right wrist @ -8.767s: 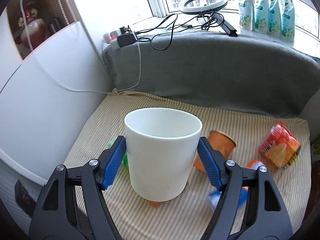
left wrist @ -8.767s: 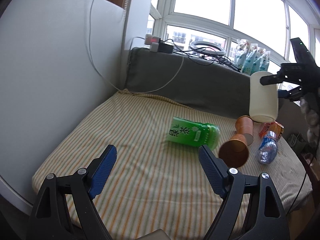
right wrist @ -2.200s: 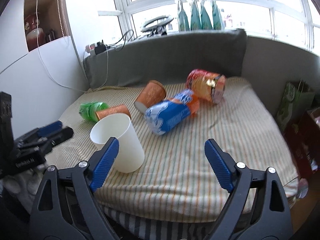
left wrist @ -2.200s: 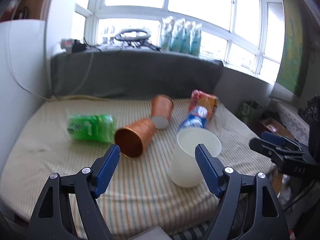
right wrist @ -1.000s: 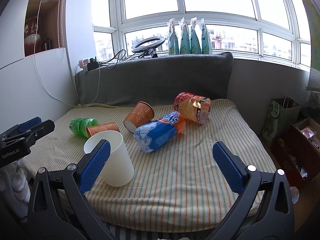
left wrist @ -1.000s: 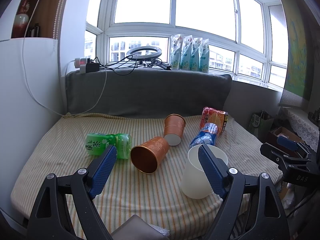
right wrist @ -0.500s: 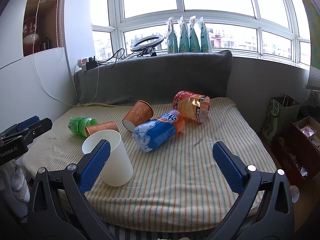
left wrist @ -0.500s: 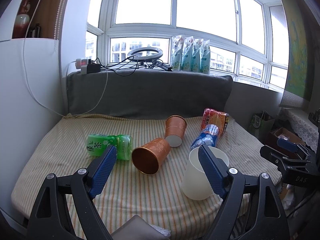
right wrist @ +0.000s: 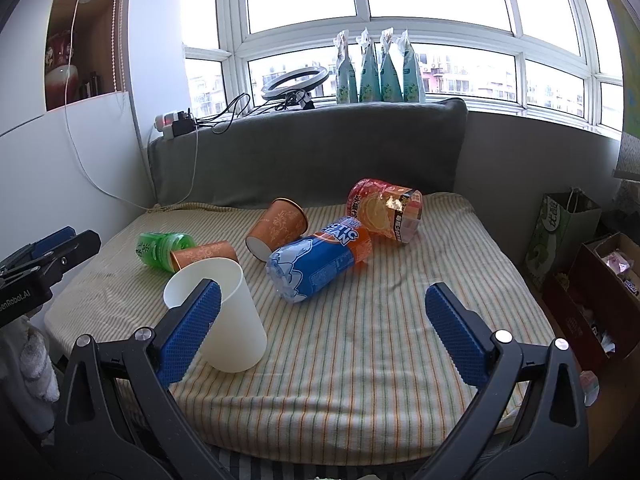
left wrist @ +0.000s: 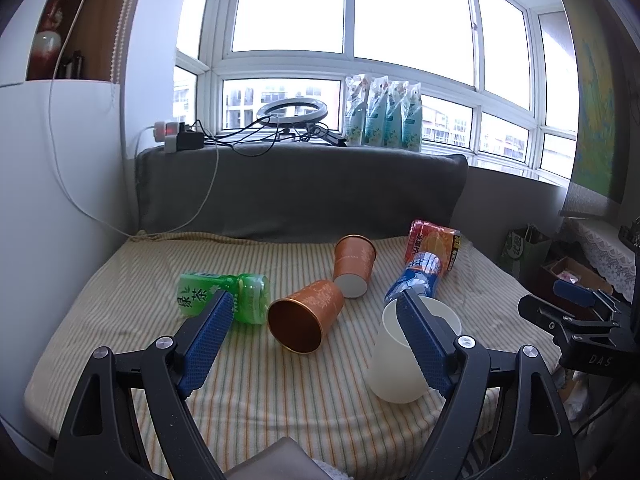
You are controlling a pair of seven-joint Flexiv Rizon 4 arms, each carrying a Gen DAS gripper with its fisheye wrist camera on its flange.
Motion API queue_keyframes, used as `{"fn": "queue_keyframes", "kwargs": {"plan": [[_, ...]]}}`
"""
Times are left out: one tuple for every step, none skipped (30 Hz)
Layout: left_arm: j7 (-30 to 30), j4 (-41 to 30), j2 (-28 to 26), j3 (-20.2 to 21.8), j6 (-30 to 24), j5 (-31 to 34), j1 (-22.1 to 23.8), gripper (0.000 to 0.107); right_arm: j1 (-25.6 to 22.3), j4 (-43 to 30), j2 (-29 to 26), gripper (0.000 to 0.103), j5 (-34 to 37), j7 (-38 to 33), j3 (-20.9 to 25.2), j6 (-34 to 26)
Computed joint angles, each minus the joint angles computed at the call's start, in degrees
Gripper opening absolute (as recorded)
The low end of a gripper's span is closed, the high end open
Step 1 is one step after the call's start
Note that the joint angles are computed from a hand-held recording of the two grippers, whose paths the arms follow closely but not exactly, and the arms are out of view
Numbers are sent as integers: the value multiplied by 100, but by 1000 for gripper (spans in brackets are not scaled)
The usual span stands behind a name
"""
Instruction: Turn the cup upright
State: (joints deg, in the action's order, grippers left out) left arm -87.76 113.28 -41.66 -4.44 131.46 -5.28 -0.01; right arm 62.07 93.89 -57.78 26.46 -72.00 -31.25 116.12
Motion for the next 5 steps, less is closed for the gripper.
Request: {"fn": "queue_keyframes", "kwargs": {"plan": [[23, -8, -12, 30, 34, -19, -30, 84, -3, 5, -3, 103, 2, -1, 6, 5], [67, -14, -24, 72, 68, -53, -78, 84, 3, -6, -3, 103, 4, -3, -6, -12], [82, -18, -28, 66, 81, -32, -70, 84, 1, -4, -3, 103, 1, 1, -3, -24], [84, -21, -32, 55, 89, -19, -58, 84, -12, 5, 9, 103, -13, 8, 19, -26], [90, -26, -37, 55, 97, -28, -59, 84, -24, -23, -14, 103, -25, 25, 32, -44]]}}
